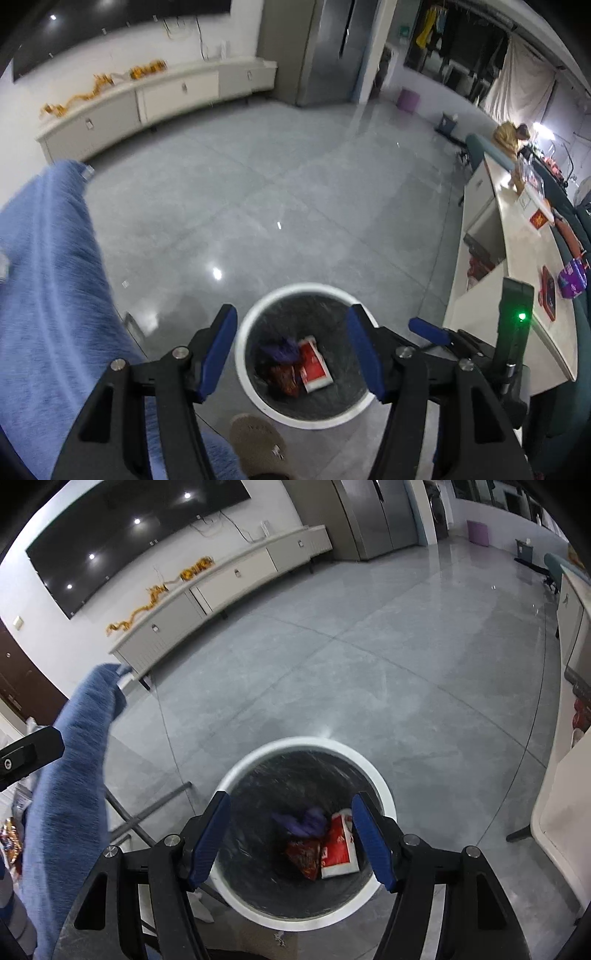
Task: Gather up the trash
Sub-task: 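Carry both items over the trash bin and open both grippers, then move both tools back over the remaining trash on the towel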
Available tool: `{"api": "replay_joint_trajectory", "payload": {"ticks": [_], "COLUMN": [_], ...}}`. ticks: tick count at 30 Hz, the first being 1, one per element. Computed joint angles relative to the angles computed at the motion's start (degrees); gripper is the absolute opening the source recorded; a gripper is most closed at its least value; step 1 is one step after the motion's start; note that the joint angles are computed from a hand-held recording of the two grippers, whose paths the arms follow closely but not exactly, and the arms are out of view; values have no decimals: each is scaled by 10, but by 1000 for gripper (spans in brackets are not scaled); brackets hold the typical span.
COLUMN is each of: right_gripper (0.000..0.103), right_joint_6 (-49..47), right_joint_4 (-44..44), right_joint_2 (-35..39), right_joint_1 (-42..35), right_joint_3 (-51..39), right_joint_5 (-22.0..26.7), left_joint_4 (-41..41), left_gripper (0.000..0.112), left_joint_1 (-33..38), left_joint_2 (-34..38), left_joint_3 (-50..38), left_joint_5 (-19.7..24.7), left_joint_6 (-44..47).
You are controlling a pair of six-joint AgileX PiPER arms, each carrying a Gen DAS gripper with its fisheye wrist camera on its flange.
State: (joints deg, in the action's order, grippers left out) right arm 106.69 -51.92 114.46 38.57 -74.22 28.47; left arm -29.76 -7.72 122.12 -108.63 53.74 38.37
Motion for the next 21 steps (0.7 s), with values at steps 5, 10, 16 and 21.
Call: {"api": "replay_joint_trajectory", "payload": {"ticks": [5, 10, 16, 21], "right_gripper": [66, 66, 67, 68], "right_joint_6": [-1, -33, -92, -156], "right_joint_4": [-28, -37, -34, -27], "right_joint_2": [-28, -31, -19, 7], "right_joint_1": [42, 88, 125, 154], "right_joint_3": [-36, -101, -182, -277], "right_joint_5": [61, 125, 177, 224], "left_joint_4": [-59, -115, -162, -208], "left_gripper": [60, 60, 60, 71], "left_joint_1": [35, 93, 181, 249], "left_joint_2": [-105, -170, -217, -240], "left_joint_3": [120, 179, 209, 228], "left_joint_5": [-90, -111, -114, -112], "left_joint_6": [79, 136, 177, 217]}}
